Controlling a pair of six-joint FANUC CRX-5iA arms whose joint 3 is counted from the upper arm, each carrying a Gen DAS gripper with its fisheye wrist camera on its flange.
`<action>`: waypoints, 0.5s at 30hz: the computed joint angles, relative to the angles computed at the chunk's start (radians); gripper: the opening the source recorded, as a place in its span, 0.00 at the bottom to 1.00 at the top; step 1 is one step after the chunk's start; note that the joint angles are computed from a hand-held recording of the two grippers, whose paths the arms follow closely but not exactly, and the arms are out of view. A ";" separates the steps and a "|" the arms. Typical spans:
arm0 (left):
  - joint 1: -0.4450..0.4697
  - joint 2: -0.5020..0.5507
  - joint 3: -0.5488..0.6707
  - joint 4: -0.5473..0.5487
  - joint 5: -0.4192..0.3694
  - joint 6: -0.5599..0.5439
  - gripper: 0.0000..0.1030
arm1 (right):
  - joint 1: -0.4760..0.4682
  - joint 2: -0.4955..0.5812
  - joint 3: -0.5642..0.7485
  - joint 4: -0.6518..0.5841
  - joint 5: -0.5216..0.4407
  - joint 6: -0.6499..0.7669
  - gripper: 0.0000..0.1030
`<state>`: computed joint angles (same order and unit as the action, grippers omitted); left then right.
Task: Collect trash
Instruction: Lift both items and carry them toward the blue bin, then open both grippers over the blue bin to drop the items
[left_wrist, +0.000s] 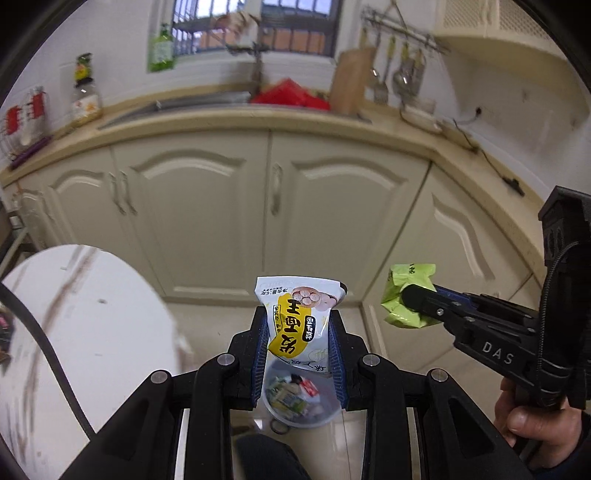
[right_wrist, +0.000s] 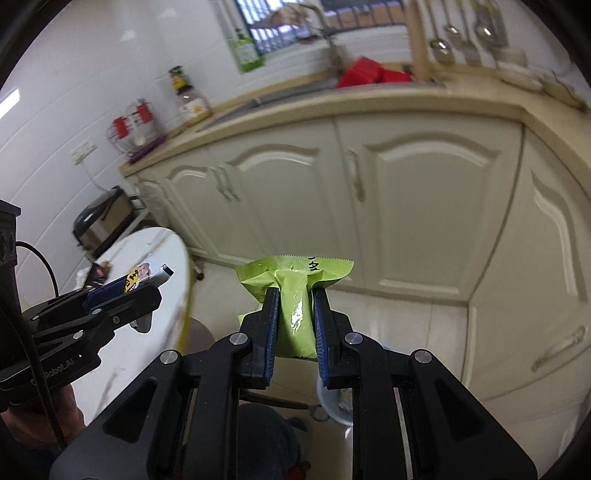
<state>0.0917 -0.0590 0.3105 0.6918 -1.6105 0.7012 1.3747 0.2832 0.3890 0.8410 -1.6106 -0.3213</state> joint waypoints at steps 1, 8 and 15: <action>-0.029 0.017 0.013 -0.024 0.001 0.015 0.25 | 0.001 -0.027 -0.048 -0.014 0.011 -0.033 0.17; -0.195 0.113 0.077 -0.204 0.011 0.087 0.25 | -0.032 -0.172 -0.325 -0.144 0.160 -0.200 0.17; -0.302 0.228 0.160 -0.325 -0.008 0.172 0.28 | -0.084 -0.237 -0.498 -0.220 0.336 -0.278 0.17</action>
